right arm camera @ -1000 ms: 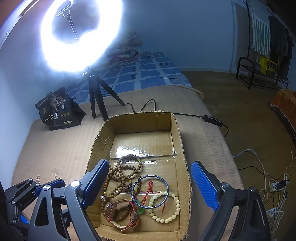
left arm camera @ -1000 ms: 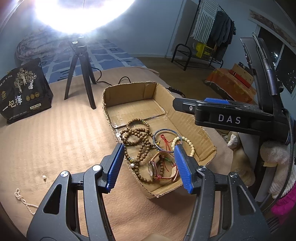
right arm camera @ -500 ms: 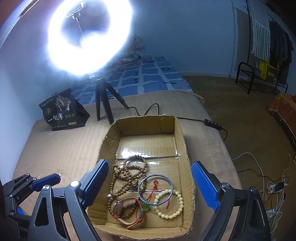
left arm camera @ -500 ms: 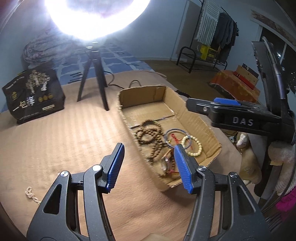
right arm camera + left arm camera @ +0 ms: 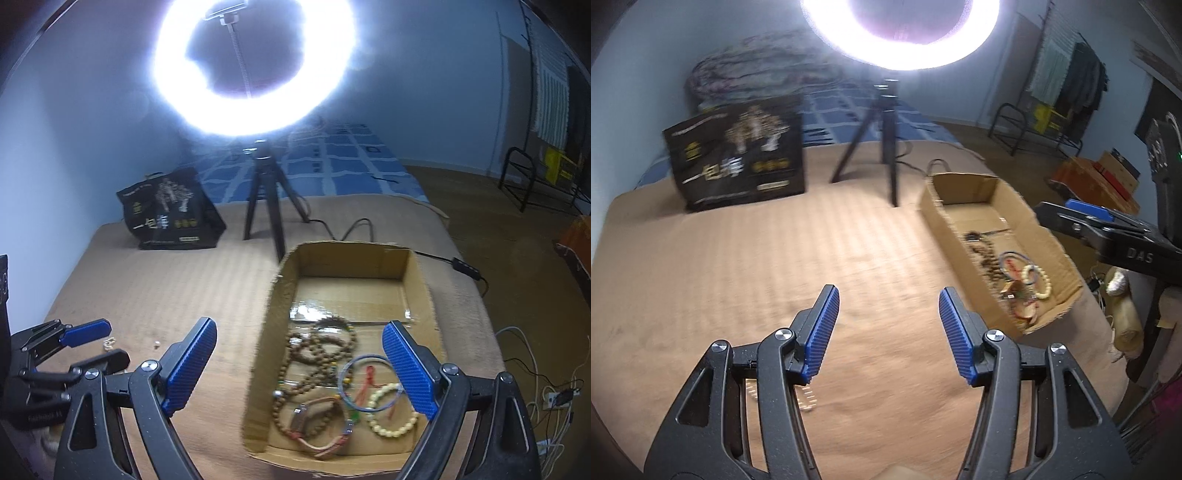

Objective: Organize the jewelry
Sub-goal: 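Move the left tool to the pearl necklace while the right tool approaches the other pearl earring, then close the left tool on the pearl necklace while the right tool grips the pearl earring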

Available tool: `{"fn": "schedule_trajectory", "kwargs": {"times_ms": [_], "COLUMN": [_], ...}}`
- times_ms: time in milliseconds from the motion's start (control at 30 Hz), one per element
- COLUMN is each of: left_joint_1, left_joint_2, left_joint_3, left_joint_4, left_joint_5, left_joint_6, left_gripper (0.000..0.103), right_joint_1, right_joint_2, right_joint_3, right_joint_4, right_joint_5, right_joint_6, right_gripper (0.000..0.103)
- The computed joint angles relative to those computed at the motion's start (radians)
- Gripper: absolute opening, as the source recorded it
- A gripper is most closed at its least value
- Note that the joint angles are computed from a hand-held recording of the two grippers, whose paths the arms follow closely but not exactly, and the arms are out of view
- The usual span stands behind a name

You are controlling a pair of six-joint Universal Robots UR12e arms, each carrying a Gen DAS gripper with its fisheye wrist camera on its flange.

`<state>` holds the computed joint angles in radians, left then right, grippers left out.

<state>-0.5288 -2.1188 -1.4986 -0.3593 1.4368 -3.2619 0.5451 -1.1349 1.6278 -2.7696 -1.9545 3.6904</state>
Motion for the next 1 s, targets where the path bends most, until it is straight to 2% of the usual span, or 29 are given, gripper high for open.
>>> {"fn": "schedule_trajectory", "kwargs": {"times_ms": [467, 700, 1000], "left_joint_1": [0.115, 0.153, 0.163], "left_joint_2": [0.034, 0.030, 0.006], "left_joint_3": [-0.084, -0.098, -0.086], "left_joint_4": [-0.056, -0.082, -0.132], "left_joint_5": [-0.008, -0.032, -0.058], "left_joint_6": [-0.103, -0.124, -0.056], "left_gripper": [0.058, 0.058, 0.058], "right_joint_1": [0.020, 0.026, 0.025], "right_joint_2": [0.102, 0.158, 0.212], "right_joint_3": [-0.128, -0.196, -0.249], "right_joint_4": [0.024, 0.079, 0.135], "right_joint_5": [0.143, 0.221, 0.294], "right_joint_6": [-0.069, -0.112, -0.131], "right_gripper": [0.091, 0.075, 0.063]}}
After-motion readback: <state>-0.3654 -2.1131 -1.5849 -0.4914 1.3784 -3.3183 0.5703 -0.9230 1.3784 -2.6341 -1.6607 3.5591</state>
